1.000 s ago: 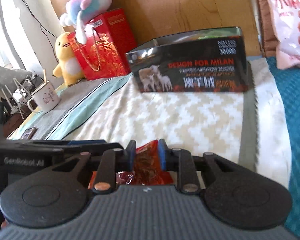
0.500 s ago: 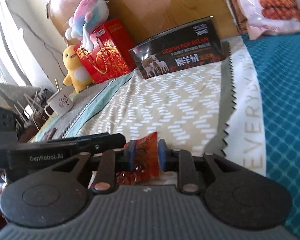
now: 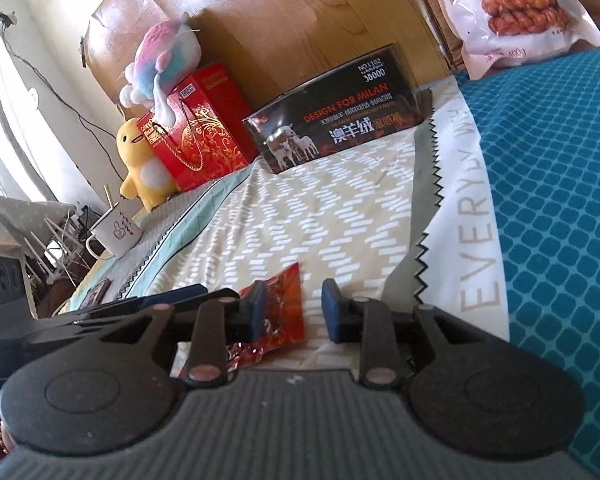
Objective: Organize snacks
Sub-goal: 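Move the left gripper over the red-orange snack packet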
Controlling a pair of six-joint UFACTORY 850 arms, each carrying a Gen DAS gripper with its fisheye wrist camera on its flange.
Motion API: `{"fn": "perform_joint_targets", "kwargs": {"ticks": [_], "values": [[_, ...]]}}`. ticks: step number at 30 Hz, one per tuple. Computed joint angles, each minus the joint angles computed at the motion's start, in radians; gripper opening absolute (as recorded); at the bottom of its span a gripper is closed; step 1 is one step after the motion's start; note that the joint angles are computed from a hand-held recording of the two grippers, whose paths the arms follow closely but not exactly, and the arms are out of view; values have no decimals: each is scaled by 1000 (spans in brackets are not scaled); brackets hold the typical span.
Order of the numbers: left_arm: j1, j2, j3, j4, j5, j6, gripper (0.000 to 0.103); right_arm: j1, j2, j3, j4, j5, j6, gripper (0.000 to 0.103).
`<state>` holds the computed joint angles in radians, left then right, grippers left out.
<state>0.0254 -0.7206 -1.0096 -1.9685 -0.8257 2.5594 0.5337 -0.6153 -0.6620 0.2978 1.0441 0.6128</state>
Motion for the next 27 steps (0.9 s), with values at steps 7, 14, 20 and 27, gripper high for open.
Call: {"fn": "perform_joint_targets", "kwargs": {"ticks": [7,14,20,27], "values": [[7,-8,-8,27,-17,-22,71,-2,-3,-2,-4,2,-5,36],[22,-23,-28,80,-47,-80,74,-2,-4,-4,-11,5,-20,43],[28,-29,-35,102,-63,-109,76,5,-4,-10,7,-1,-50,45],[29,-30,-37,110,-69,-119,78,1,-5,-8,-5,4,-38,46]]}}
